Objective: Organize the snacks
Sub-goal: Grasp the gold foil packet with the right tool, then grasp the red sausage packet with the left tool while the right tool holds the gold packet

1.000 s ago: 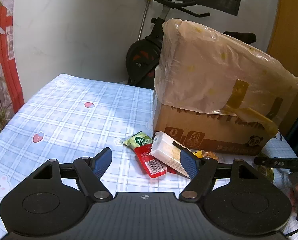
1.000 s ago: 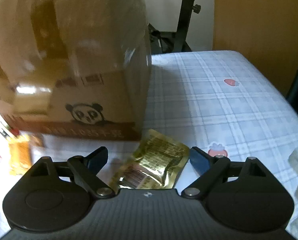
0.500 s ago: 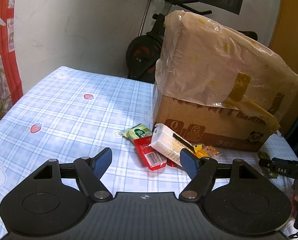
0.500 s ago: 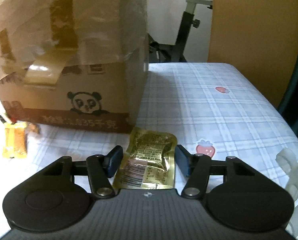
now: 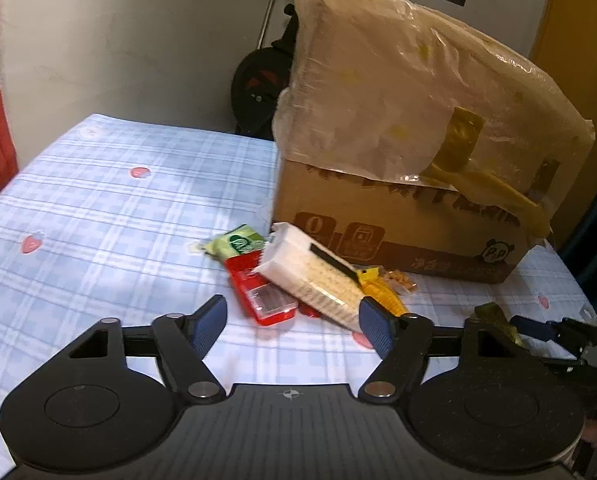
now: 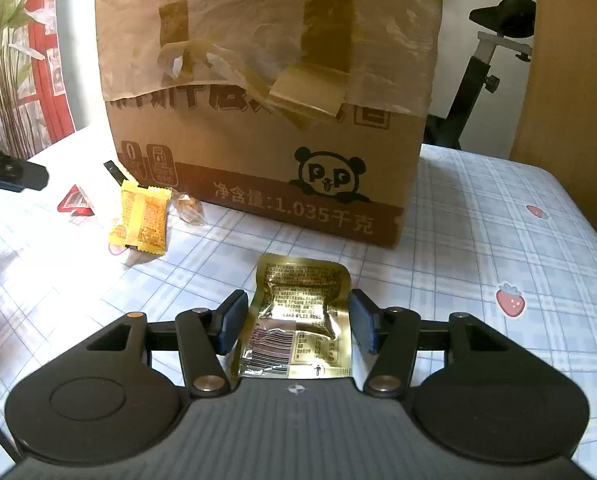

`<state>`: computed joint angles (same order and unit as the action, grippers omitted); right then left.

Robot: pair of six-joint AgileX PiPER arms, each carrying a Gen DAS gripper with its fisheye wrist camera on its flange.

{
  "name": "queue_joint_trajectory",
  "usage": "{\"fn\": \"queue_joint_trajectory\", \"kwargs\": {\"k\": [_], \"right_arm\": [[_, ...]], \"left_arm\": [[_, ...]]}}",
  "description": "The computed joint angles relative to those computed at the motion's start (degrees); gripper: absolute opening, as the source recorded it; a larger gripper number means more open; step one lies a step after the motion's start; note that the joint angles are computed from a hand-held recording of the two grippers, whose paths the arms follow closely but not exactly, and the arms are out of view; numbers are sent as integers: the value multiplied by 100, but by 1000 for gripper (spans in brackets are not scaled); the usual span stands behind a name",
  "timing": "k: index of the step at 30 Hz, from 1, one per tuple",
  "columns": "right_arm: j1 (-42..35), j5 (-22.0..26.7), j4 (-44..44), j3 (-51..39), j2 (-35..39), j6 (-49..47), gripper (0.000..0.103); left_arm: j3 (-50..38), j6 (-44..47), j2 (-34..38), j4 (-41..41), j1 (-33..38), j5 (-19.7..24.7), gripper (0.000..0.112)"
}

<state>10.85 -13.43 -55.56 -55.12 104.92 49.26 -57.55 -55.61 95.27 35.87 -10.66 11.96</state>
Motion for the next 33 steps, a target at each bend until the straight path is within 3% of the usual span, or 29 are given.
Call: {"fn": "queue_joint_trajectory", "kwargs": {"k": [2, 4, 11, 20, 23, 28, 29, 31, 33], "right_arm": [[-30, -50, 110, 25, 3, -97, 58], [-18, -88, 385, 97, -16, -342, 58], [-66, -202, 448, 171, -38, -378, 58], [-70, -244, 465, 184, -34, -353, 58], [-71, -249, 471, 188, -35, -359, 58], [-56, -233, 532, 195, -41, -426, 58], [-48, -225, 563, 198, -43, -458, 58], [-41, -221, 607, 199, -37, -516, 58], [-27, -211, 662, 204, -38, -574, 58]], "left_arm": [[-94, 258, 150, -273, 49, -51, 63], [-171, -261, 279, 205, 33, 56, 55], [-195, -999, 509, 934, 125, 335, 50], [-864, -592, 1046, 804, 39, 402, 51], [-970, -800, 1182, 1114, -56, 522, 55], [-865, -1340, 1225, 1681, 23, 337, 66], [-849, -1254, 1232, 1610, 73, 236, 65], [-818, -954, 1212, 1362, 112, 139, 45], [-752, -1362, 1157, 1812, 15, 284, 43]]}}
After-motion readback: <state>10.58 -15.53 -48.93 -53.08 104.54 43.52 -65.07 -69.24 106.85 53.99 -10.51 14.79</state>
